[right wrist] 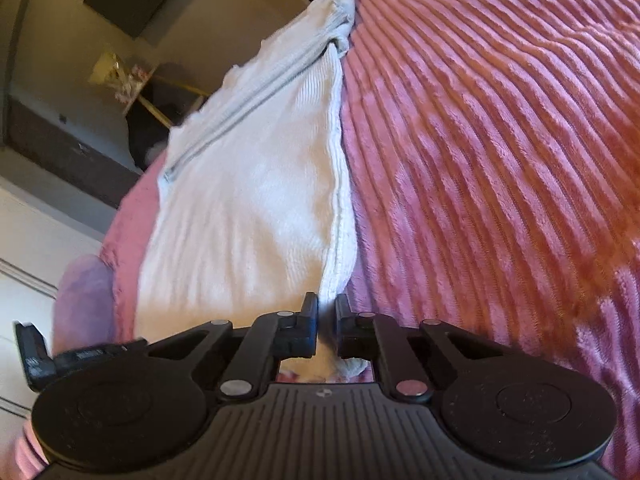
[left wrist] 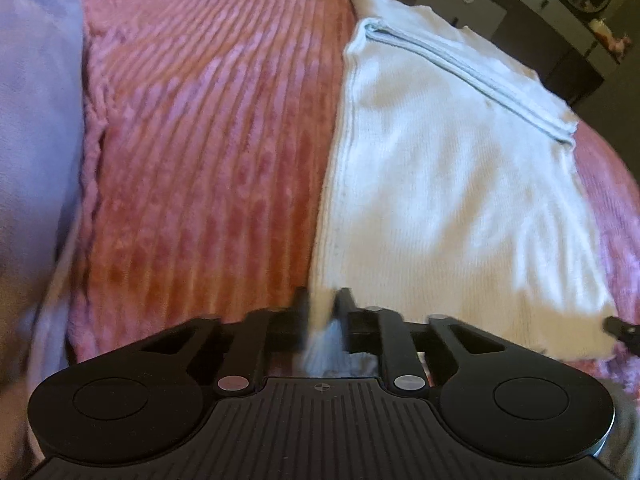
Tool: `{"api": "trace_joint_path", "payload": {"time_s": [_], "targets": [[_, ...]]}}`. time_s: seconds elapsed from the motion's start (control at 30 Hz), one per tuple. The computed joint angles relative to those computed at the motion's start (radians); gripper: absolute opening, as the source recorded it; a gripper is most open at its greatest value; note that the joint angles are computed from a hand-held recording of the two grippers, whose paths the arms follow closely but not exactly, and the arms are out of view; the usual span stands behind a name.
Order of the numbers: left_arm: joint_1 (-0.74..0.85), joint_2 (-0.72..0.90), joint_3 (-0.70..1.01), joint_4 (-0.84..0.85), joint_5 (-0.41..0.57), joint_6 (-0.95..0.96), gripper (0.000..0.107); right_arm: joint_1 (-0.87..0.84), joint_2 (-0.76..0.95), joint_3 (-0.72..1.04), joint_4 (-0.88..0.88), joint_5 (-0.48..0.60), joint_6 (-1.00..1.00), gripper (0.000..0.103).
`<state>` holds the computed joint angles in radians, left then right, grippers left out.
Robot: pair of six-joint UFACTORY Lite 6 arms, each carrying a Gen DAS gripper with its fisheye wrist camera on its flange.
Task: Fold small clothes
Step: 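Grasp the hem with both grippers and lift it toward the collar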
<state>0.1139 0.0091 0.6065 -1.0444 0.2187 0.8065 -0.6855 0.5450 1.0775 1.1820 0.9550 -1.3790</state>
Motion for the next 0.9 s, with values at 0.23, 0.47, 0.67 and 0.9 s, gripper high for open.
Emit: {"api": "trace_joint_path", "payload": {"time_s": [0.23,0.47,0.67,0.9], "targets": [[0.022,0.006,0.051,-0.047,0.125,0.033,0.010,-0.041,0.054,0.058,0.013,0.101,0.087,0.008],[0.057,0.007,0.141,-0.088,0.227,0.048,0.010,-0.035,0.083,0.135,0.047,0.162,0.164,0.007],[0.047,0.088,0.370,-0.043,0.232,-0.056,0.010,0.046,0.113,0.288,0.163,0.139,0.234,0.007],[0.003,0.377,0.773,0.126,0.134,-0.308,0.010,0.204,0.318,0.719,0.201,-0.080,0.439,0.007]]}}
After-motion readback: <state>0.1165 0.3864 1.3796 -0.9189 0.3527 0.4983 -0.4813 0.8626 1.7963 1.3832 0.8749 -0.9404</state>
